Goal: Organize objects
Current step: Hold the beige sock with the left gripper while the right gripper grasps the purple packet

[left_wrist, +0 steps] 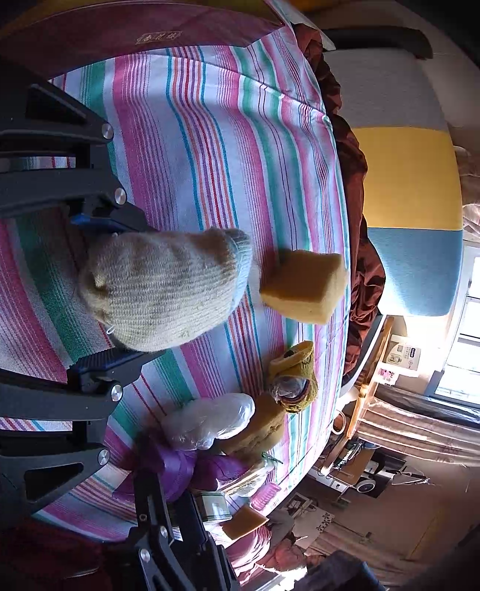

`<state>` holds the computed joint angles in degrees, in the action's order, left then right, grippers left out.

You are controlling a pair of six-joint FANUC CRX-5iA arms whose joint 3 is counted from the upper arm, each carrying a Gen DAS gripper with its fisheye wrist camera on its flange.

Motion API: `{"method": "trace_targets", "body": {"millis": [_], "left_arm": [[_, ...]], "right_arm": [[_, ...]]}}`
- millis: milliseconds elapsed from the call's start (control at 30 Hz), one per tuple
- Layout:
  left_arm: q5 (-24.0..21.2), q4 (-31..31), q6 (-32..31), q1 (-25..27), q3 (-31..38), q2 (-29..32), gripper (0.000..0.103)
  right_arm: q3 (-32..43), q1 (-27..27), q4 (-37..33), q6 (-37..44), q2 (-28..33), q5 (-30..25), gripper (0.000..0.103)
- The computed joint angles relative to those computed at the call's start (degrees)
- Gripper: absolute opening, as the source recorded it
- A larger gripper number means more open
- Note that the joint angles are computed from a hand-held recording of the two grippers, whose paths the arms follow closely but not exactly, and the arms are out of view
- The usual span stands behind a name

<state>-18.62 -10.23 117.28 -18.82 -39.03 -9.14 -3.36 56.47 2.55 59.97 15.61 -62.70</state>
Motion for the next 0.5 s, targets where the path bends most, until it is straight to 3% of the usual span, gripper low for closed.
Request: {"method": "trace_targets", "body": {"millis": [167,333,500], "left_arm": [[0.1,0.1,-0.2,0.0,-0.1,0.0,0.051],[0.0,-0.3,0.2,-0.1,0.0,-0.1,0.051],[3.5,13.8,-13.1,2.9,-5.4,-2.4,0.049]], "right_arm": [[1.6,-0.2,-0.7,1.7,2.2,-1.2,0.036],[1.2,-1.4,-2.9,1.1,1.4,0.8,0.036],[0.7,-3.3,-7.1,2.6,0.1,2.5,0.036]]}}
